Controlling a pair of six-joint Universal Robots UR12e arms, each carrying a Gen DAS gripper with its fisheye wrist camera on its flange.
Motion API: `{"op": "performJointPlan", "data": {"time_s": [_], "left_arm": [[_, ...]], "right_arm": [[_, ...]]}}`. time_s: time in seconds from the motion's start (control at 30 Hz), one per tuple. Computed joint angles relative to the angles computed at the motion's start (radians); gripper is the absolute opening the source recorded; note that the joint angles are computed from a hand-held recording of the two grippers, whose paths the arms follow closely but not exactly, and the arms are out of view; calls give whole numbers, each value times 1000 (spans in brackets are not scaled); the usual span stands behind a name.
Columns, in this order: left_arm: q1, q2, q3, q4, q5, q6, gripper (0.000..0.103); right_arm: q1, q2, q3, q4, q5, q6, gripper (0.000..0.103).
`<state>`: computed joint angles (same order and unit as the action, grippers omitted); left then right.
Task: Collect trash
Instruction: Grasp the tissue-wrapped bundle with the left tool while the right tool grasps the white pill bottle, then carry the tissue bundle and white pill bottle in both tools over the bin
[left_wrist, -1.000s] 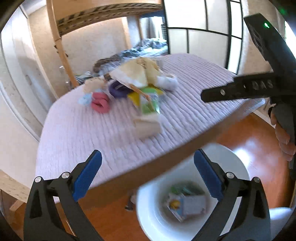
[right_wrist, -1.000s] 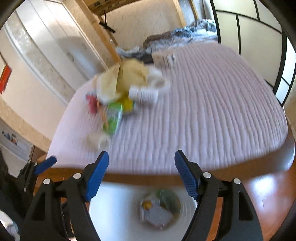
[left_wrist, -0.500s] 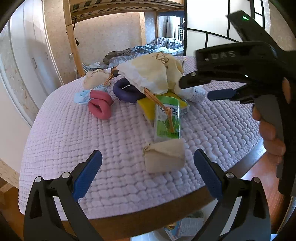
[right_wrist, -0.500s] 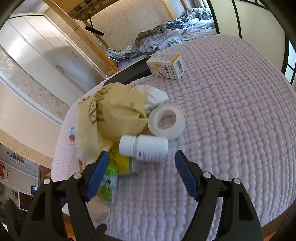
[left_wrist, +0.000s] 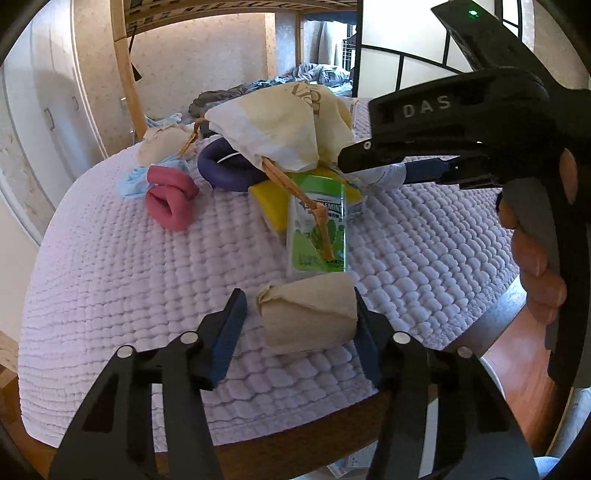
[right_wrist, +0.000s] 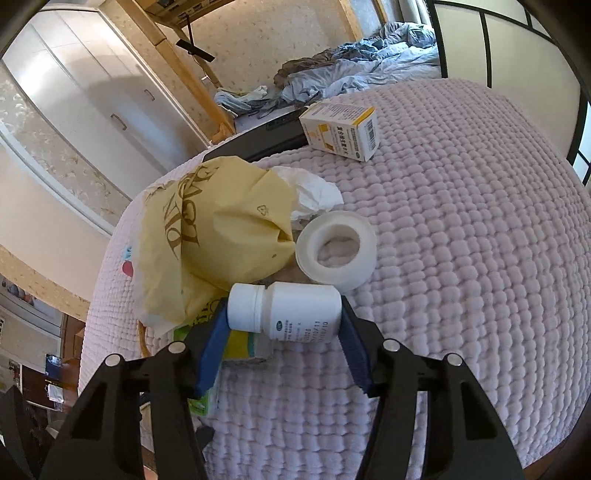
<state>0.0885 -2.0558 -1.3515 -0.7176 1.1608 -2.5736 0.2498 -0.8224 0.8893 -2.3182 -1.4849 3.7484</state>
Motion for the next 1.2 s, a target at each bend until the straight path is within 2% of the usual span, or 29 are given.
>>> {"op": "performJointPlan", "data": {"time_s": [0.2, 0.53, 0.77, 1.2], "left_arm": [[13, -2, 22, -65, -43, 3, 45], [41, -4, 56, -151, -108, -13, 44], [53, 13, 52, -181, -113, 3, 44], [65, 34, 41, -232, -105, 27, 44]], "right_arm": [[-5, -41, 66, -38, 21, 15, 55], [6, -104, 155, -58, -9, -21, 55], [25, -154, 216, -43, -48, -82, 55], [46, -226, 313, -34, -66, -107, 55]]}}
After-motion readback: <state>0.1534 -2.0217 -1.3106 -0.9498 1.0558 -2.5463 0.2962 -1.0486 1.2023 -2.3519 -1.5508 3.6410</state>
